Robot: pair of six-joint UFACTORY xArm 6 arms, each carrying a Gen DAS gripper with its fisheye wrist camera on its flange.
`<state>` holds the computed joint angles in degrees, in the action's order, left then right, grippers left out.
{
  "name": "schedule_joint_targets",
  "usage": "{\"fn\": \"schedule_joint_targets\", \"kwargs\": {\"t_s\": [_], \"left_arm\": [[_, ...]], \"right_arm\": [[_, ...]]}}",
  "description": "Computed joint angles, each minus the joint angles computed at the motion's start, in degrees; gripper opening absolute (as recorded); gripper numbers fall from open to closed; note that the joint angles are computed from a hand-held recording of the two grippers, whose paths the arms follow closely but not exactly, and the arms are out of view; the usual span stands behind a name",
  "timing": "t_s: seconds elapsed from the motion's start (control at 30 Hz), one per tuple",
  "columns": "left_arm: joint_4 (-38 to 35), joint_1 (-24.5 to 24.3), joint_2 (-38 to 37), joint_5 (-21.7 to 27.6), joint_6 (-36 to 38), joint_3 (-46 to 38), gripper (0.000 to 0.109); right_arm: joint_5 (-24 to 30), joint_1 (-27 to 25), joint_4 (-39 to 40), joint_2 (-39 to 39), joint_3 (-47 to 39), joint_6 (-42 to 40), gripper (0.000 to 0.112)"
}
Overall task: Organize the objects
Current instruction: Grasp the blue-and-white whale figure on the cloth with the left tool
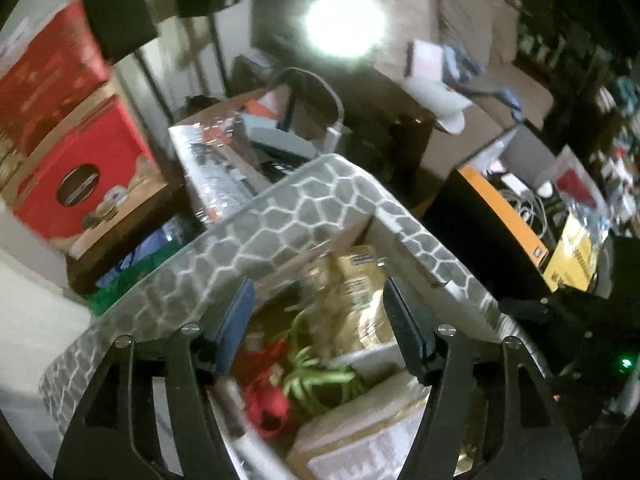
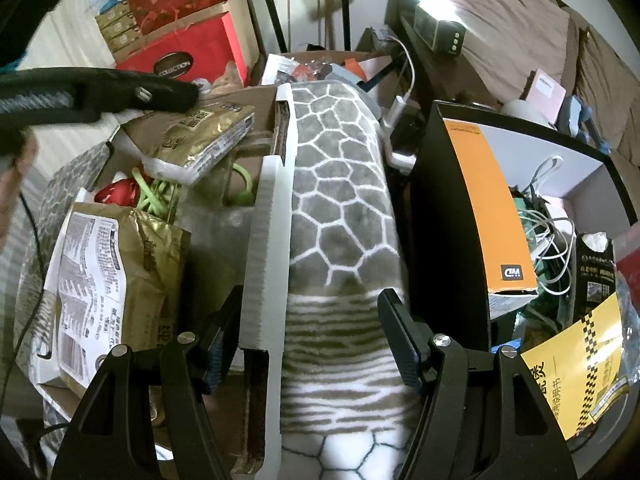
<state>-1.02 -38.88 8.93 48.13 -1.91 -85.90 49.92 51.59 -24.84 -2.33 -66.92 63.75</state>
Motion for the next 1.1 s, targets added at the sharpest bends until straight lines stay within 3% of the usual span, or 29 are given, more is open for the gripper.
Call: {"fn": "schedule_joint_targets", "kwargs": {"t_s": [0.2, 0.3, 0.57, 0.7, 0.83, 1.1], "left_arm": [[3.47, 3.58, -7.31, 0.81, -5.04, 7.73, 0.064], [4.87, 6.48, -13.19, -1.62, -6.32, 15.26, 0.079], [4.42, 12.86, -21.98, -4.13, -7.93, 28.03, 0.079], [2.91, 14.59, -22.13, -5.40, -8.26, 30.13, 0.079], [-3.32, 16.01, -18.83, -6.74, -6.67, 28.45, 0.077], [-17.05, 17.69, -8.88, -5.00, -1.12, 20.09, 0.052]], "right_arm": [[-0.20, 0.22, 0.19, -0.03, 0.15, 0.06, 0.068], [-0.30, 0.34, 0.13, -0.25, 0.37, 0.19, 0.068], [-0.19, 0.32, 0.06, -0.17, 0.29, 0.19, 0.068], [0.01, 0.43, 0.23, -0.14, 0.14, 0.01, 0.068], [0.71, 0.64, 0.46, 0.43, -0.62, -0.57, 0.068], [1.47, 0.50, 0.73, 1.14, -1.44, -0.61, 0.068]]}}
